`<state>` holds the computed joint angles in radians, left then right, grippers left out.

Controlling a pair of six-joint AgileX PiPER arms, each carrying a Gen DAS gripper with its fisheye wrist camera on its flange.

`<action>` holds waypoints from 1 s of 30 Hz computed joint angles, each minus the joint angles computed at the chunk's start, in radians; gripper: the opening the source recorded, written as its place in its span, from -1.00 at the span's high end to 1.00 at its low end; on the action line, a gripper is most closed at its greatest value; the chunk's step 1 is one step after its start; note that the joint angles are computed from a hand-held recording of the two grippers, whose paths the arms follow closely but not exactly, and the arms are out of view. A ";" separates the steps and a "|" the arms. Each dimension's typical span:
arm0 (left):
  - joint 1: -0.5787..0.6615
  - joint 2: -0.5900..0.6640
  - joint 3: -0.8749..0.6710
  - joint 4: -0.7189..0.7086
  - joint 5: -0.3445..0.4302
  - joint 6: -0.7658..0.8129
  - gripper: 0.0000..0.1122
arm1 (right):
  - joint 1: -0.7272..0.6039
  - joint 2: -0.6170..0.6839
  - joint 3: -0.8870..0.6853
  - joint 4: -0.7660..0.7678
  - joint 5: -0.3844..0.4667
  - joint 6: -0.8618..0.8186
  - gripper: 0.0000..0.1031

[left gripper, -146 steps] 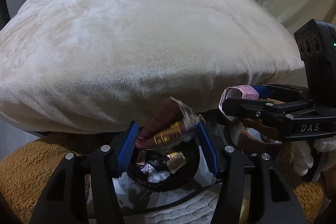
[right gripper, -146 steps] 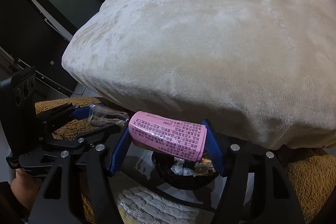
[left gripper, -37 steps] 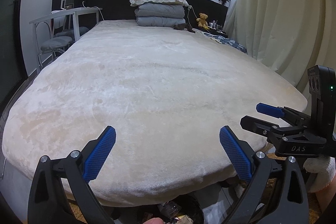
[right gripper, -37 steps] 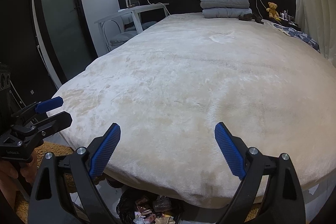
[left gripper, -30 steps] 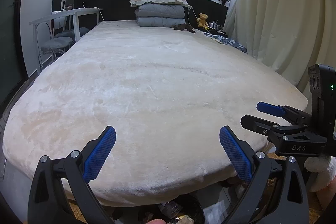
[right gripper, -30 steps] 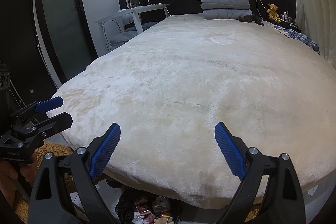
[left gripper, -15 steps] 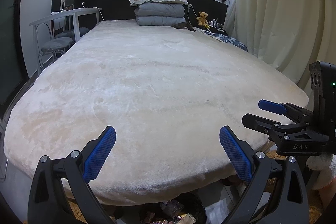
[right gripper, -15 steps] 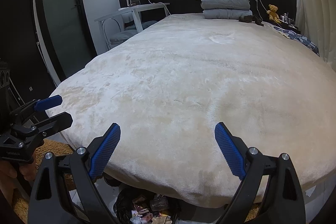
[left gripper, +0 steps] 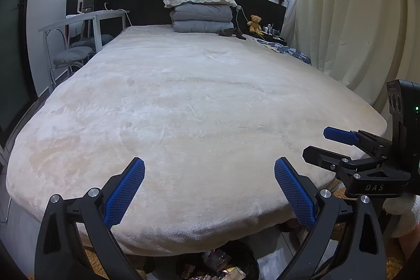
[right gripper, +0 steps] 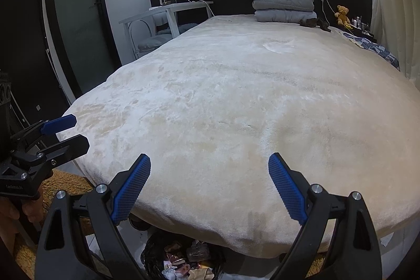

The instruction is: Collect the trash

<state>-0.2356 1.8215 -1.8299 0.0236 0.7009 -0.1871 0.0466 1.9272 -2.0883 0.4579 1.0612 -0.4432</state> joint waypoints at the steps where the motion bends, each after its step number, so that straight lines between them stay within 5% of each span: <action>1: 0.001 0.001 0.000 -0.002 0.002 0.000 -0.72 | 0.000 0.001 -0.002 0.000 0.001 0.003 -0.75; 30: -0.009 0.002 -0.005 0.015 0.015 -0.011 -0.72 | 0.005 -0.004 0.007 -0.008 -0.006 0.005 -0.75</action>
